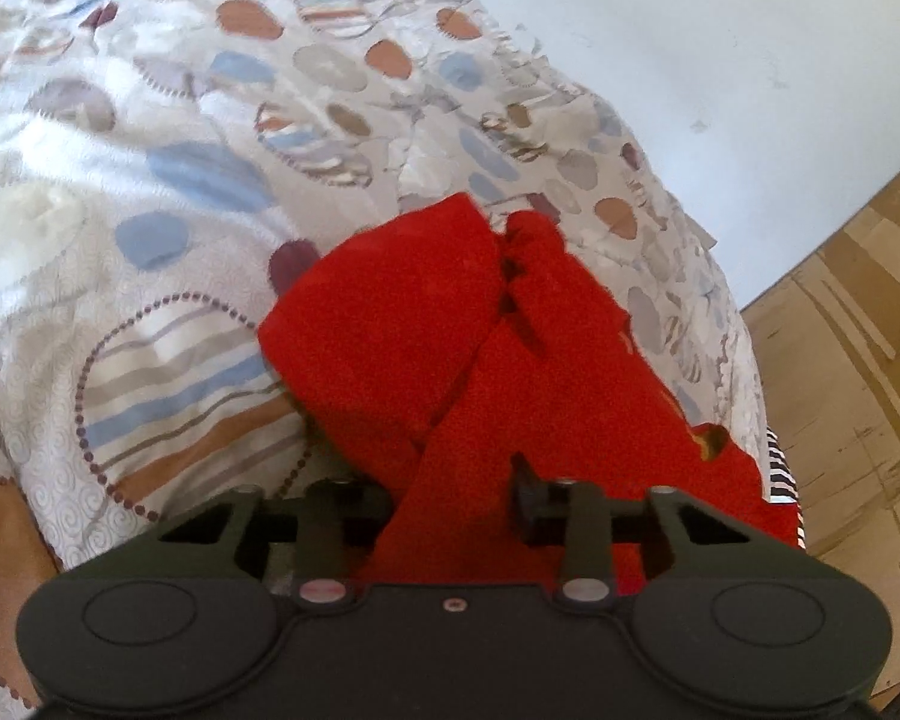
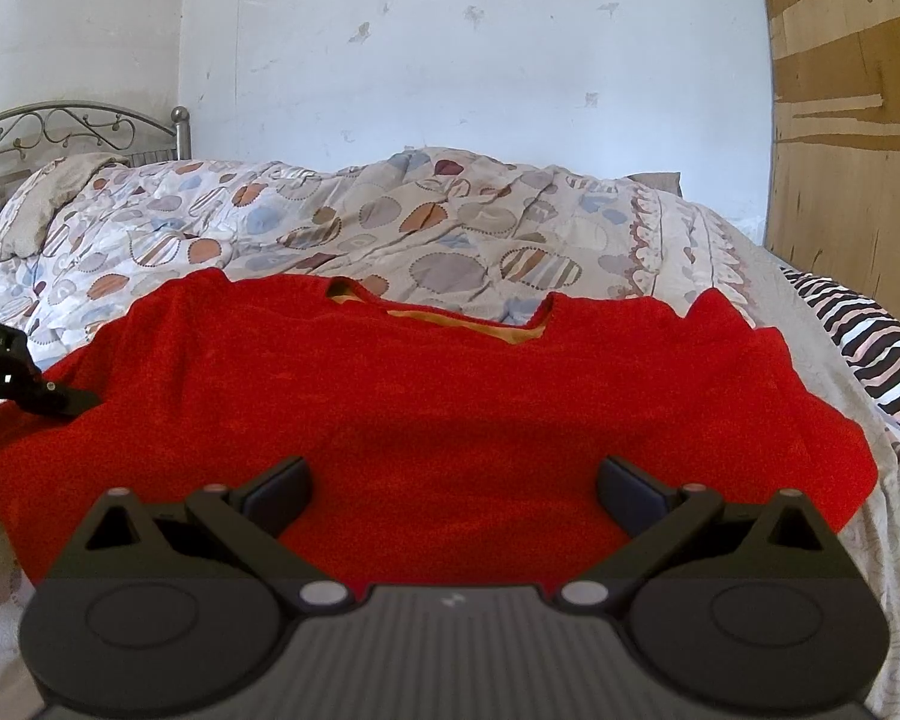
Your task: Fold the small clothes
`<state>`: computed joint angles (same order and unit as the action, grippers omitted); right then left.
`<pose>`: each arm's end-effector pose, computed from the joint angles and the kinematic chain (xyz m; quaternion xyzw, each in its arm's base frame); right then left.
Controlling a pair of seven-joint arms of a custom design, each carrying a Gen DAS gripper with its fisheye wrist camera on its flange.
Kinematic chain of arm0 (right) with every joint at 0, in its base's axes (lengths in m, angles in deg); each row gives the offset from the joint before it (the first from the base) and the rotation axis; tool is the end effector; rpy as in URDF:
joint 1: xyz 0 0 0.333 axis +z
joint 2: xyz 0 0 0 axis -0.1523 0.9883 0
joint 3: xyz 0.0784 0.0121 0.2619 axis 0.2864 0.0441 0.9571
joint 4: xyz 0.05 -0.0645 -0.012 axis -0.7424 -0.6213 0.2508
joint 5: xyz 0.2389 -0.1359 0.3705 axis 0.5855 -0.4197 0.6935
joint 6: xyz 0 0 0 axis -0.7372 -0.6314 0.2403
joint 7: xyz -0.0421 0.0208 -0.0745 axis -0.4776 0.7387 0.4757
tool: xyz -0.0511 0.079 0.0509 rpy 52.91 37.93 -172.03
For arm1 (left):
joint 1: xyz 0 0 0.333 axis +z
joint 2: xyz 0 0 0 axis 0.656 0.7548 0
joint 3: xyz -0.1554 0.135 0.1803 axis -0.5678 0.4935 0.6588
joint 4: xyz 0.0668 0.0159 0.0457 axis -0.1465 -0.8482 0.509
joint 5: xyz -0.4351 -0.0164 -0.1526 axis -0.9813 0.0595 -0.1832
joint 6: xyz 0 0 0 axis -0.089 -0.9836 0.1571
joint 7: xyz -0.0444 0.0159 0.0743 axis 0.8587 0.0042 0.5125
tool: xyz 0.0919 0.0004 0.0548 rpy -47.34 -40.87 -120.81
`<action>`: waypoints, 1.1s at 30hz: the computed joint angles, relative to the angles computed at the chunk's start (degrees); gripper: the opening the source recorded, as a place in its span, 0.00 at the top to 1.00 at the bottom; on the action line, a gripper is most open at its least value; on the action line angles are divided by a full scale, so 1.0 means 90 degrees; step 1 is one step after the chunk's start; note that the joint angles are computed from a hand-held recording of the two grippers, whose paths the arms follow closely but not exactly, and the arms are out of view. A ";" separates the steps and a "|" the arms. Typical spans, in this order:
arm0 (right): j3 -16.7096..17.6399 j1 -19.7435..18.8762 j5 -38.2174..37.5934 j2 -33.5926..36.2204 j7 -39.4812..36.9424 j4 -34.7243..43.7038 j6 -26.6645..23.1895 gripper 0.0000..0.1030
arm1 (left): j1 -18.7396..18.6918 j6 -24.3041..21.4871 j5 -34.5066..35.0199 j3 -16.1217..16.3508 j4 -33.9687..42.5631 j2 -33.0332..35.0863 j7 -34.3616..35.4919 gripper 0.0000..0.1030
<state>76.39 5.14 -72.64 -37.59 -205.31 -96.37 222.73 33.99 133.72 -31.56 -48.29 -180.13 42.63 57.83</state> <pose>0.4775 0.3042 0.4758 -0.5396 0.6467 -0.3998 0.3616 0.6271 -0.1157 0.4907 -0.6745 0.5776 -0.4591 0.0247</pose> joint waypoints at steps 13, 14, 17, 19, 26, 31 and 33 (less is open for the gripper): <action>0.0401 -0.0119 -0.0855 -0.0997 0.1498 -0.0522 -0.0368 0.00 | -0.0263 0.0425 0.1249 -0.0119 0.0305 -0.0160 0.0109 0.80; 0.0451 -0.0087 -0.0845 -0.1260 0.1634 -0.0681 -0.0533 0.00 | -0.0305 0.0445 0.1258 -0.0129 0.0370 -0.0154 0.0189 0.81; 0.0657 0.0087 -0.0332 -0.2030 0.1477 -0.1126 -0.1289 0.00 | -0.0446 0.0504 0.1385 -0.0218 0.0614 -0.0101 0.0463 0.81; 0.0740 0.0237 0.0035 -0.2628 0.1316 -0.1519 -0.1573 0.00 | -0.0532 0.0582 0.1750 -0.0335 0.0723 -0.0099 0.0524 0.82; 0.1255 0.0822 0.1766 -0.4365 0.1012 -0.2672 -0.2963 0.00 | -0.1228 0.0536 0.1664 -0.0484 0.0845 -0.0270 0.2470 0.82; 0.1625 0.1240 0.2930 -0.4884 0.1236 -0.2947 -0.4447 0.00 | -0.1640 0.0107 0.1137 -0.0465 0.0504 -0.0522 0.3792 0.82; 0.1689 0.1357 0.3352 -0.4821 0.1491 -0.2886 -0.5099 0.00 | -0.1689 -0.0054 0.1138 -0.0482 0.0324 -0.0610 0.3908 0.82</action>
